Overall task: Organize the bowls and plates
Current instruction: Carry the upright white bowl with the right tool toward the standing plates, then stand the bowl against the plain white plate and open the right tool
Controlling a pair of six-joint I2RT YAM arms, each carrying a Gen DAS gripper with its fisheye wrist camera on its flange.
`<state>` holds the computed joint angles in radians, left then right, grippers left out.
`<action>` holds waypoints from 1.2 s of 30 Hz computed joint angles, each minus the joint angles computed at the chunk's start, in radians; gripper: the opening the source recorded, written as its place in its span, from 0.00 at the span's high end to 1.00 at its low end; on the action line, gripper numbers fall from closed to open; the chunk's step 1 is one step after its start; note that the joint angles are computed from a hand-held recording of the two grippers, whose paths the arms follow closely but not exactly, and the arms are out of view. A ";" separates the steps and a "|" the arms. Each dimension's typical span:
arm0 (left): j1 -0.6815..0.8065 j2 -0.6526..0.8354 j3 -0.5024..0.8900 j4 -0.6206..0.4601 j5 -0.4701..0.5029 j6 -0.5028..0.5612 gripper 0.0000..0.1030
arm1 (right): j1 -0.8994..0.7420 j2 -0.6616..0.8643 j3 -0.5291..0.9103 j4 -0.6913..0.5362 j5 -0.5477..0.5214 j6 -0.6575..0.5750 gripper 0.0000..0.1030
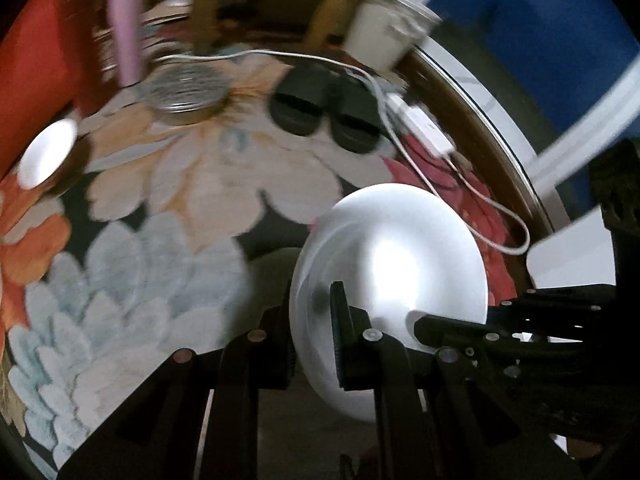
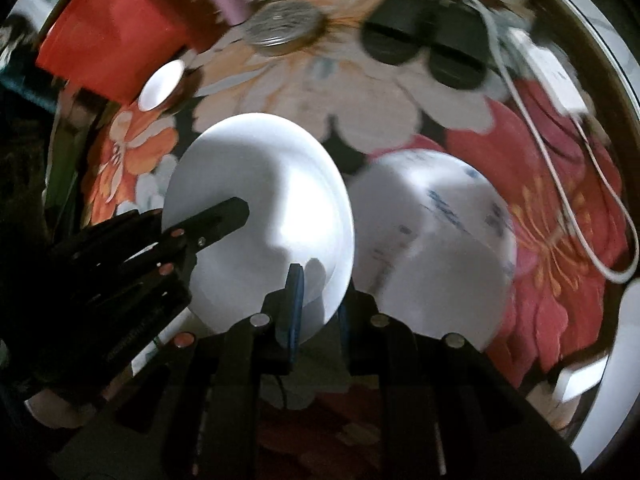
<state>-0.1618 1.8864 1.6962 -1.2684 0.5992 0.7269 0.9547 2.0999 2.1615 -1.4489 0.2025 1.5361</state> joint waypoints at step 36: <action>-0.167 -0.019 -0.144 -0.106 0.133 0.029 0.01 | 0.096 -0.538 -0.872 0.389 0.019 0.367 0.52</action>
